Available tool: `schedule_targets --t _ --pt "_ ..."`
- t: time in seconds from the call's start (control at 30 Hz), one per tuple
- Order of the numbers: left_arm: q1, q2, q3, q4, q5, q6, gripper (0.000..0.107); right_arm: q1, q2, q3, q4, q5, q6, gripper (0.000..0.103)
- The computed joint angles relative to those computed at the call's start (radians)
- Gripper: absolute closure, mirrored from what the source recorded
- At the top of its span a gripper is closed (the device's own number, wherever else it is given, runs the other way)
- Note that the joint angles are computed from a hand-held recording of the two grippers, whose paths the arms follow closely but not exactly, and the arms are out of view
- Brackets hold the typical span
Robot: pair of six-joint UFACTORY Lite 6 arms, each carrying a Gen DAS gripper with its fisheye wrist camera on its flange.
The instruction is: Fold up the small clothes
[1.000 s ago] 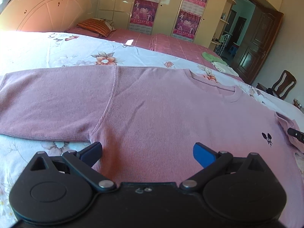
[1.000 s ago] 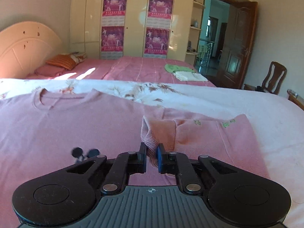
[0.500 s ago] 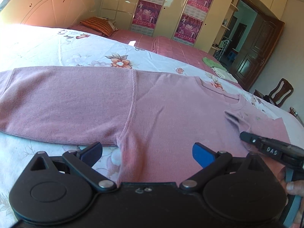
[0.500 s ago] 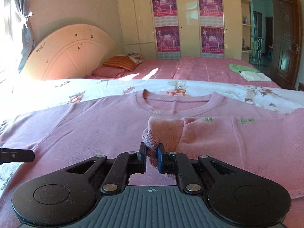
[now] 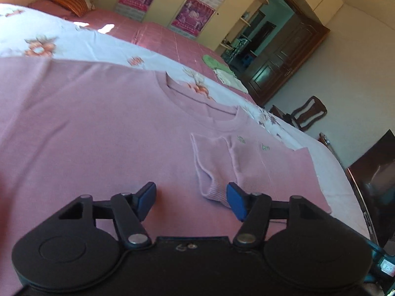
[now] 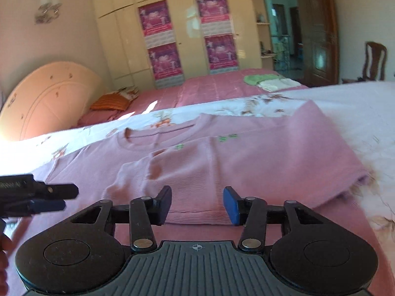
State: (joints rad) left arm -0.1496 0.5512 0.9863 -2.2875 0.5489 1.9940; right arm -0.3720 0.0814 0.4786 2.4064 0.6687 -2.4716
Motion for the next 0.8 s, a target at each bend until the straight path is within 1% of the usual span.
schedule_targets --t 0.07,0.1,0.17,0.2,0.23,0.27,0.3,0.33,0.4,0.47,0.5,0.53,0.57,0.6,0.7,0.77,0.8 --pt "-0.044 0.057 0.059 -0.059 -0.011 0.015 0.046 -0.089 -0.006 0.007 -0.094 0.007 0.084 0.059" --pt "-0.062 0.081 0.091 -0.080 -0.021 0.017 0.046 -0.150 -0.013 0.013 -0.171 0.013 0.145 0.059" --pt "-0.084 0.135 0.168 -0.061 -0.025 -0.032 0.047 -0.238 0.003 0.032 -0.263 0.033 0.233 0.059" --pt "-0.091 0.166 0.209 -0.036 -0.022 -0.067 0.057 -0.286 0.017 0.046 -0.317 0.048 0.298 0.059" --pt "-0.098 0.202 0.260 -0.002 -0.030 -0.105 0.076 -0.346 0.029 0.064 -0.391 0.070 0.379 0.059" --pt "-0.109 0.228 0.300 0.009 -0.053 -0.116 0.088 -0.393 0.046 0.083 -0.444 0.088 0.437 0.059" --pt "-0.116 0.246 0.327 0.010 -0.069 -0.120 0.096 -0.424 0.060 0.099 -0.480 0.098 0.473 0.059" --pt "-0.117 0.232 0.318 -0.031 -0.072 -0.081 0.096 -0.463 0.069 0.119 -0.526 0.107 0.509 0.059" --pt "-0.103 0.153 0.225 -0.182 -0.021 0.092 0.096 -0.527 0.080 0.149 -0.605 0.142 0.571 0.059" --pt "-0.070 0.086 0.139 -0.229 0.022 0.166 0.096 -0.580 0.123 0.202 -0.681 0.190 0.658 0.058" --pt "-0.051 0.058 0.100 -0.261 0.025 0.208 0.096 -0.606 0.147 0.234 -0.728 0.216 0.712 0.055" --pt "-0.034 0.044 0.077 -0.285 0.025 0.237 0.096 -0.630 0.178 0.269 -0.773 0.250 0.759 0.044" --pt "-0.010 0.040 0.061 -0.291 0.025 0.247 0.096 -0.640 0.198 0.289 -0.796 0.272 0.785 0.037" --pt "0.021 0.044 0.059 -0.255 0.020 0.219 0.096 -0.653 0.217 0.314 -0.824 0.294 0.813 0.035" --pt "0.057 0.086 0.089 -0.150 0.008 0.137 0.096 -0.669 0.257 0.369 -0.877 0.339 0.864 0.035" --pt "0.046 0.093 0.090 -0.171 0.000 0.165 0.093 -0.672 0.277 0.397 -0.896 0.353 0.894 0.036" --pt "0.042 0.091 0.083 -0.185 0.000 0.180 0.085 -0.675 0.296 0.417 -0.900 0.361 0.917 0.036"
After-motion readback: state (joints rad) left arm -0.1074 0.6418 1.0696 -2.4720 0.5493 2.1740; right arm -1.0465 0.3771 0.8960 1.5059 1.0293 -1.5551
